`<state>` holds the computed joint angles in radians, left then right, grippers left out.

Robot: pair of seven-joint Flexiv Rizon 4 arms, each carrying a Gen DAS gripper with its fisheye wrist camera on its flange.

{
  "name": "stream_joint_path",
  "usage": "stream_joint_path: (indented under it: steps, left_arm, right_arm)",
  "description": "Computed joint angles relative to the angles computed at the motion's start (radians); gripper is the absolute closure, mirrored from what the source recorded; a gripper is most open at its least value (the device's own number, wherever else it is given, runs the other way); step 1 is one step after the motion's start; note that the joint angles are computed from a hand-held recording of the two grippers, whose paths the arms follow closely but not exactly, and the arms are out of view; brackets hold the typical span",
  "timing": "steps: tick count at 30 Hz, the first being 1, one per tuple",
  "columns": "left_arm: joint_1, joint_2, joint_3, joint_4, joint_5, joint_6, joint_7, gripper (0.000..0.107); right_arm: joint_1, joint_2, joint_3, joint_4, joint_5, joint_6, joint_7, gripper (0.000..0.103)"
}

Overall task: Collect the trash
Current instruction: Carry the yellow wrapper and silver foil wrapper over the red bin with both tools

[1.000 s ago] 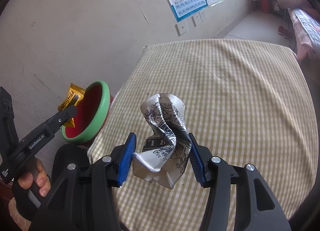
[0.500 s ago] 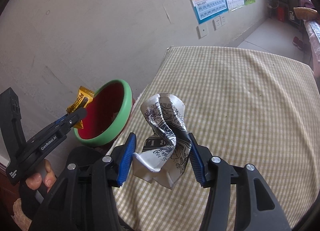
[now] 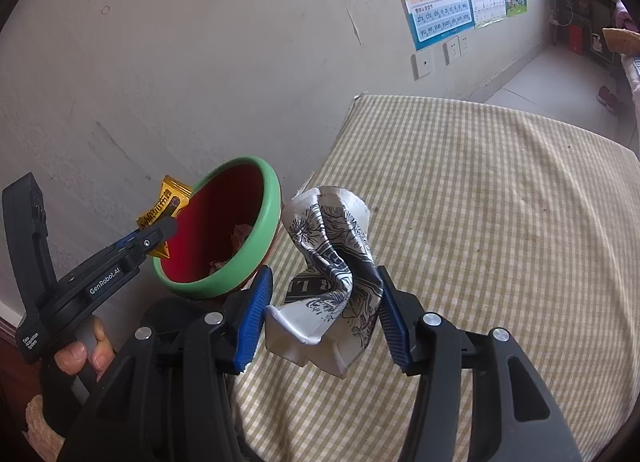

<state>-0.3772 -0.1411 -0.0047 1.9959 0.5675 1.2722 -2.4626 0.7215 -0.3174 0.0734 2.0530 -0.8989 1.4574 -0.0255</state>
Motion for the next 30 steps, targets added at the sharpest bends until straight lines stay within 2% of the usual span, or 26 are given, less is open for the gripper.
stream_joint_path:
  steps: [5,16,24,30]
  left_arm:
    - [0.006,0.001,0.007,0.002,0.007,-0.001,-0.008,0.075]
    - [0.053,0.010,0.025,-0.022,0.066,-0.036,-0.034,0.075]
    - [0.092,-0.017,0.039,-0.021,0.026,-0.016,0.020,0.075]
    - [0.103,-0.047,0.061,-0.006,-0.026,0.024,0.045,0.075]
  right_arm:
    - [-0.007,-0.034,0.038,-0.045,0.070,-0.017,-0.083,0.052]
    - [0.029,-0.140,0.061,-0.206,0.227,-0.044,-0.284,0.052]
    - [0.035,-0.238,0.108,-0.373,0.357,-0.105,-0.479,0.052]
    - [0.056,-0.287,0.117,-0.451,0.432,-0.137,-0.569,0.052]
